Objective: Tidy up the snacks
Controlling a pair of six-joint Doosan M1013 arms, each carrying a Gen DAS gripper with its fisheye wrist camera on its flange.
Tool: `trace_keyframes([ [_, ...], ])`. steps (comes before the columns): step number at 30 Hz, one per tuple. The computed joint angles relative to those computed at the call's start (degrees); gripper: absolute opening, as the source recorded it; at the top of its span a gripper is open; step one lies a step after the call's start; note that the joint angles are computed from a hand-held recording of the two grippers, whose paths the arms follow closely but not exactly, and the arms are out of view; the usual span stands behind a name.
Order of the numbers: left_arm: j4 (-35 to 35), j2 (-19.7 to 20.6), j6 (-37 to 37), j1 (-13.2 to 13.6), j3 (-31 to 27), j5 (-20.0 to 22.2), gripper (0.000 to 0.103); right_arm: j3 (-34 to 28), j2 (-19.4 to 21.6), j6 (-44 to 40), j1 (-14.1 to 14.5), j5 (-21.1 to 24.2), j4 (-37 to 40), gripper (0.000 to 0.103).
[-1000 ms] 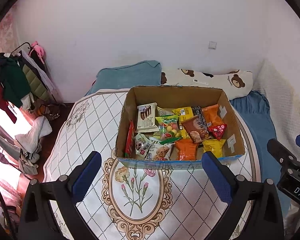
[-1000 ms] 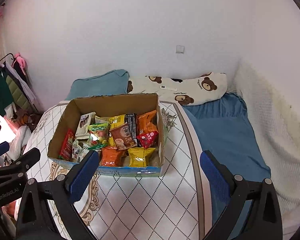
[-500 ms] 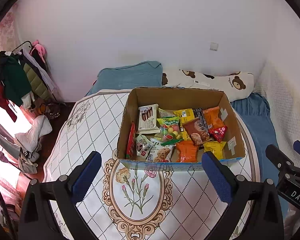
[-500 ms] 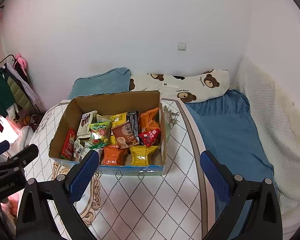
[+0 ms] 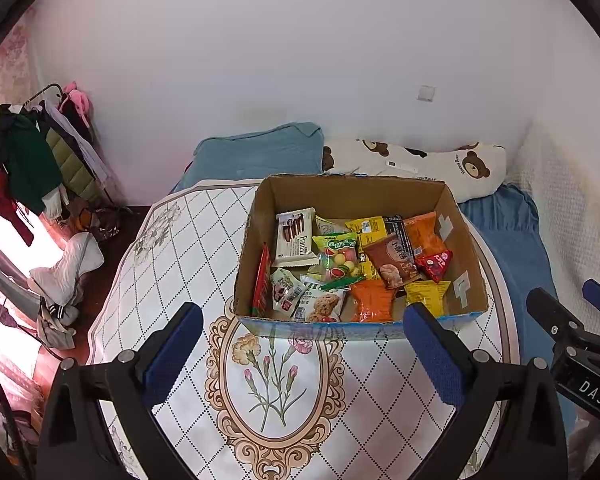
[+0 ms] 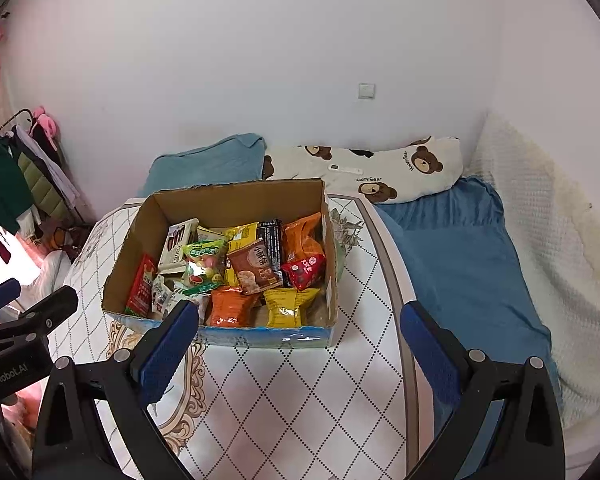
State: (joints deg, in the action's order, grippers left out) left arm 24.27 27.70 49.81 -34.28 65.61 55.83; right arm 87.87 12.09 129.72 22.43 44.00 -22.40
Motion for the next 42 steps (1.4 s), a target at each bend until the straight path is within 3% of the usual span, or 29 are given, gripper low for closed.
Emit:
trace_keyframes([
  [42, -0.82, -0.58, 2.36, 0.09, 0.76, -1.25, 0.103, 0.17, -0.68, -1.4, -0.08, -0.66, 0.39, 0.103],
])
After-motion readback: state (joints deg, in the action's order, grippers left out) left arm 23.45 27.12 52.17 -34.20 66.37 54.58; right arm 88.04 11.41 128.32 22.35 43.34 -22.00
